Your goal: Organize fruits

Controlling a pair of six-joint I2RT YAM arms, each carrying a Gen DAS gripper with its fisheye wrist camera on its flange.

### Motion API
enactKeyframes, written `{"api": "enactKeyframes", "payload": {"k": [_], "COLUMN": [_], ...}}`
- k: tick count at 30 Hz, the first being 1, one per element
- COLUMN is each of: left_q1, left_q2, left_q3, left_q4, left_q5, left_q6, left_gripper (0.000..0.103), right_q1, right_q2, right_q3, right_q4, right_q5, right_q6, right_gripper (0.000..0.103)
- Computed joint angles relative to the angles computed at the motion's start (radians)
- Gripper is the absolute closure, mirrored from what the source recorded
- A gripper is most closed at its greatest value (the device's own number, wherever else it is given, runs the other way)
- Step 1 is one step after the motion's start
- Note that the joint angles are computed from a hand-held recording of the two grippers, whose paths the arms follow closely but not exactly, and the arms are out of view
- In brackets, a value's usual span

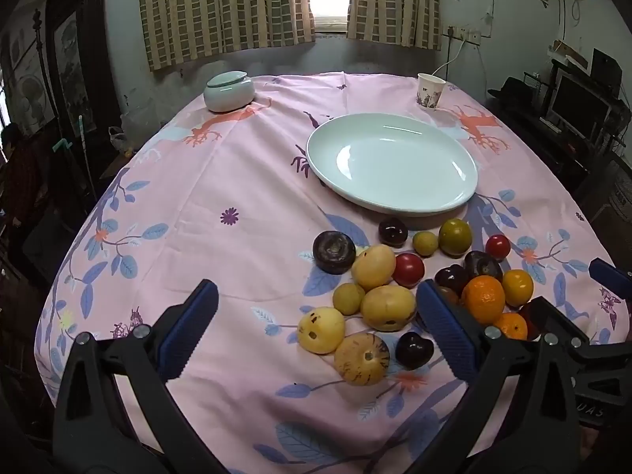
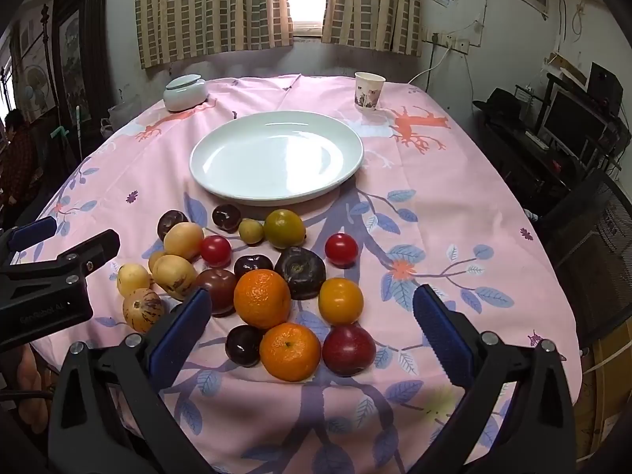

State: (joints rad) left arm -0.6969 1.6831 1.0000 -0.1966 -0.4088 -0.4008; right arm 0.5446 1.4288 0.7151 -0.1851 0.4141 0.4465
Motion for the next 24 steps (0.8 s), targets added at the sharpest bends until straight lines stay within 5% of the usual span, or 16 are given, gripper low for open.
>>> {"api": "enactKeyframes", "payload": {"k": [24], "left_q1": [-0.013], "left_q2": [0.019], "left_q3": [0.017], "left_q4": [-0.020], "left_q5": [-0.005], "left_q6": [0.002], "left_gripper": [0.002], "right_q1": [0.014], "right_q2": [0.011], "right_q3": [-0.007], "right_q4": [0.008], "right_q5": [0.006], "right_q6": [0.013], "right_gripper": [0.001]}}
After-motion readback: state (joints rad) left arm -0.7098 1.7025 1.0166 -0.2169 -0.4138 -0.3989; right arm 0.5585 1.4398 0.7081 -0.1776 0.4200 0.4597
